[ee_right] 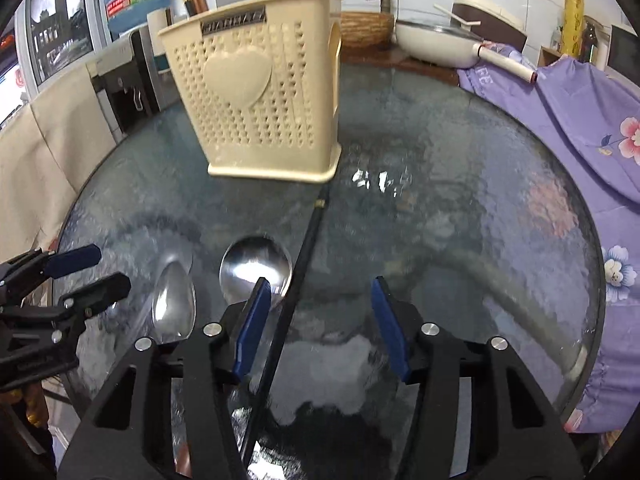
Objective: Organize utensils
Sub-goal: 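Move both open tools back down toward the spoons and black chopstick, then close the left tool on a silver spoon handle while the right tool grasps a black chopstick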
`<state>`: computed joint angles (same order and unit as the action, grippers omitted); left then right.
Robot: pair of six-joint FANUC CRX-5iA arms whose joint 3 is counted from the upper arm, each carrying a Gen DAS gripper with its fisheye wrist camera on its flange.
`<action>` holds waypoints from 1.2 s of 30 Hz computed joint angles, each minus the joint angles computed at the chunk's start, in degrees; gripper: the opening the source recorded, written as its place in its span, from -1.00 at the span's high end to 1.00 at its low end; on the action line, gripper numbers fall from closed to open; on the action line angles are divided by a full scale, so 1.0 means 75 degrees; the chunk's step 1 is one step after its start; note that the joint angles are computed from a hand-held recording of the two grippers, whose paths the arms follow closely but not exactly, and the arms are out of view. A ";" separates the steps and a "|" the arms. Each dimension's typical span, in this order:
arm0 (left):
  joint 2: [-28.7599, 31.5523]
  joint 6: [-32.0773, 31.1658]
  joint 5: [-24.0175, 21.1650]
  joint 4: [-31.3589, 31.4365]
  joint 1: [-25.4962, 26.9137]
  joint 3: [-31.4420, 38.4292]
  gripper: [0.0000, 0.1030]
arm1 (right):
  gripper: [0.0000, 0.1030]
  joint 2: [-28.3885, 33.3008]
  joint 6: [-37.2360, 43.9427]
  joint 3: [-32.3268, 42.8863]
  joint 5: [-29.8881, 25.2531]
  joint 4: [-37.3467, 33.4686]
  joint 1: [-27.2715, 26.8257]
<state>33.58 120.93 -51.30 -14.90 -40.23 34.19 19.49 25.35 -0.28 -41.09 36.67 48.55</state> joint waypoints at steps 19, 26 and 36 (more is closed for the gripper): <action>0.0588 -0.0341 -0.0755 -0.0366 -0.0318 0.0910 0.25 | 0.13 0.0313 0.0318 0.0468 -0.0791 -0.0380 0.0144; 0.1006 -0.0459 -0.0962 -0.0345 -0.0231 0.1572 0.29 | 0.22 0.0574 0.0715 0.0928 -0.0898 -0.0641 -0.0078; 0.1580 -0.0766 -0.1391 -0.0219 -0.0150 0.2523 0.38 | 0.38 0.1299 0.1356 0.2201 -0.1348 -0.1206 -0.0317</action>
